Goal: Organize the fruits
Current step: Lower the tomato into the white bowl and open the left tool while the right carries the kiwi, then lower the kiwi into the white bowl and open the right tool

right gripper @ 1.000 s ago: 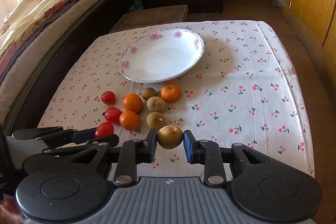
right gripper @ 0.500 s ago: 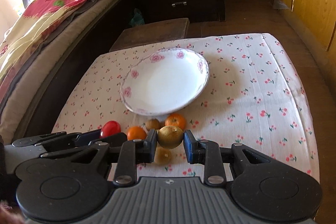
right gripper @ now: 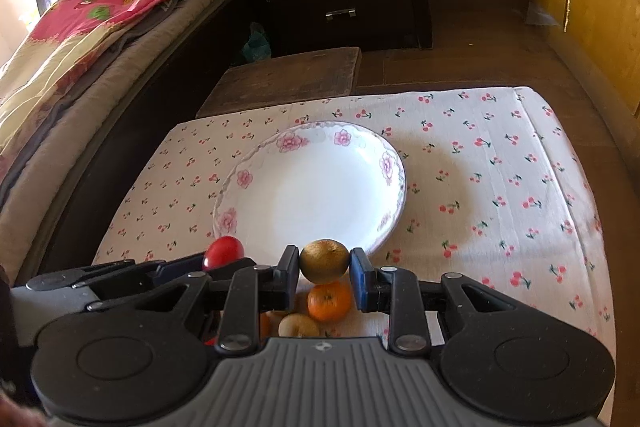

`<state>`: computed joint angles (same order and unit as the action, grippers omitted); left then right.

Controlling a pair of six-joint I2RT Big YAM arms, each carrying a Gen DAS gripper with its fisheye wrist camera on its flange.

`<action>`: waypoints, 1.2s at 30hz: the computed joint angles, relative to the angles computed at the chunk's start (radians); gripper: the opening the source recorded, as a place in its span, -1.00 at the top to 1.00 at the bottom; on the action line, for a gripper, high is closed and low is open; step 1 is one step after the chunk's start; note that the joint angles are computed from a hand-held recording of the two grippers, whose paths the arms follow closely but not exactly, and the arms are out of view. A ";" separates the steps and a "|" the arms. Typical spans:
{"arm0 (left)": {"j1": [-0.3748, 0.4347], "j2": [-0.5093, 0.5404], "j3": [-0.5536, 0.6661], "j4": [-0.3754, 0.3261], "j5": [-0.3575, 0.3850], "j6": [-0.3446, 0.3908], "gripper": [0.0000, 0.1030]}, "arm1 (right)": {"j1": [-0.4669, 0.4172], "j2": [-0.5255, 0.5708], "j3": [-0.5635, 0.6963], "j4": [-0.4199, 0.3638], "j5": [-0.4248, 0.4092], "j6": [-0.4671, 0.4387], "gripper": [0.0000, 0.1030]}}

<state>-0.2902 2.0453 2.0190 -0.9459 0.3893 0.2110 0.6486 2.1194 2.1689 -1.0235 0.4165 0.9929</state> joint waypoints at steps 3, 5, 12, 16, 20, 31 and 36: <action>-0.003 0.024 0.028 -0.011 -0.008 -0.003 0.31 | -0.010 0.018 0.019 0.000 -0.014 -0.011 0.44; -0.007 0.038 0.045 -0.015 -0.018 0.001 0.31 | -0.016 0.032 0.036 -0.007 -0.022 -0.017 0.44; -0.019 0.068 0.075 -0.019 -0.049 0.015 0.31 | -0.032 0.060 0.058 -0.012 -0.043 -0.028 0.44; -0.022 0.079 0.088 -0.024 -0.057 0.018 0.31 | -0.037 0.067 0.063 -0.017 -0.051 -0.027 0.44; -0.024 0.084 0.091 -0.025 -0.062 0.019 0.31 | -0.040 0.078 0.077 -0.027 -0.054 -0.028 0.44; -0.027 0.088 0.091 -0.025 -0.067 0.027 0.28 | -0.045 0.096 0.098 -0.033 -0.080 -0.031 0.43; -0.026 0.088 0.090 -0.025 -0.064 0.026 0.28 | -0.047 0.093 0.090 -0.026 -0.084 -0.026 0.43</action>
<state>-0.3162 2.1334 2.1091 -0.9710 0.3254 0.2371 0.6015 2.2124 2.2588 -1.0493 0.3323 0.9667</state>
